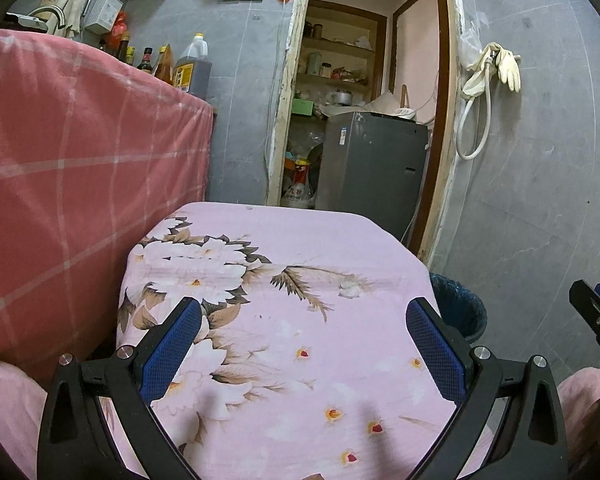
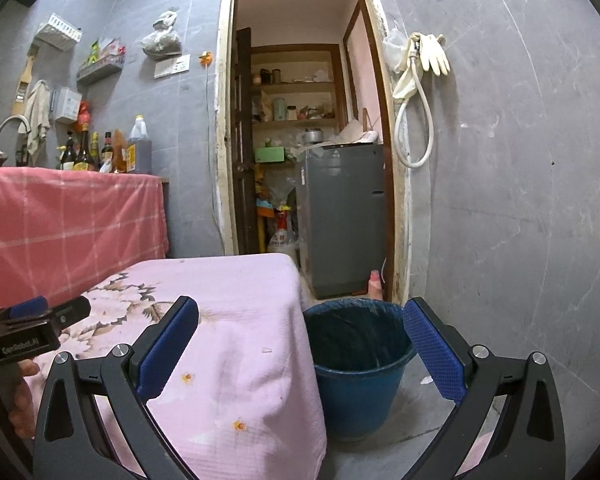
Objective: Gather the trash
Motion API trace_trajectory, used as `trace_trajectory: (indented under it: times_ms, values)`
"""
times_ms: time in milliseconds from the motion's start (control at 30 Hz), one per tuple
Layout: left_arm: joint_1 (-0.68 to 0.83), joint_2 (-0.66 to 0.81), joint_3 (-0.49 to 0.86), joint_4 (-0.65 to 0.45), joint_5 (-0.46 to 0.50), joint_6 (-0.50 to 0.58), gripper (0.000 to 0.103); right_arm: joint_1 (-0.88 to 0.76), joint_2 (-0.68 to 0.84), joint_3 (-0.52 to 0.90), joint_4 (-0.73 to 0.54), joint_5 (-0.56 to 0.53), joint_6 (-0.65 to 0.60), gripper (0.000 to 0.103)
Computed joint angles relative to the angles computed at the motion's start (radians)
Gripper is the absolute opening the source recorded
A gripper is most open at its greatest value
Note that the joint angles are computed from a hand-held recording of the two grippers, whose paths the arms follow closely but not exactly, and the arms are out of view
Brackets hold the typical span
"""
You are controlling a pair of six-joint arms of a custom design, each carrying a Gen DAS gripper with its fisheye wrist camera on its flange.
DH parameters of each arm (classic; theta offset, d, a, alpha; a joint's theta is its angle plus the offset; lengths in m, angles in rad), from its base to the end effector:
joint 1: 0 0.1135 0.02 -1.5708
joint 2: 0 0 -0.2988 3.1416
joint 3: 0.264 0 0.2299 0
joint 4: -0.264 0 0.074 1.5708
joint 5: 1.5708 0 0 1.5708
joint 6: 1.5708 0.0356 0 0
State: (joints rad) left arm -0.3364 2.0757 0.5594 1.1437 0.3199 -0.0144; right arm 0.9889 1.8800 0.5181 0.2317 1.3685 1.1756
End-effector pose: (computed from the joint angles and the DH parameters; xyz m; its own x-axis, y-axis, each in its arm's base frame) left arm 0.3143 -0.1218 0.1174 -0.3521 0.1086 -0.9296 0.5848 0.8010 -0.1279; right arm 0.1667 0.1899 0.1201 -0.1344 0.1331 -0.9819 0.4826 0.8743 0.0525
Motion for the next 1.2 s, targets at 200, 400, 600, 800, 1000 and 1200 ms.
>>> trace_trajectory:
  times_ms: [200,400,600,800,1000,1200]
  values:
    - [0.001,0.005,-0.001,0.006,0.001,0.002,0.100,0.002,0.004,0.001,-0.035,-0.006,0.054,0.103]
    - [0.002,0.015,0.000,0.013,-0.001,0.008,0.100,0.004,0.002,0.000,-0.039,-0.003,0.062,0.103]
    - [0.006,0.019,0.000,0.017,0.004,0.008,0.100,0.007,0.001,0.003,-0.055,0.000,0.081,0.103]
    - [0.008,0.022,0.000,0.019,0.005,0.011,0.100,0.006,0.002,0.004,-0.054,-0.001,0.077,0.103]
    - [0.011,0.024,0.001,0.023,0.006,0.009,0.100,0.009,0.006,0.016,-0.075,0.000,0.090,0.103]
    - [0.013,0.027,0.002,0.024,0.008,0.008,0.100,0.015,0.002,0.019,-0.083,0.002,0.089,0.103]
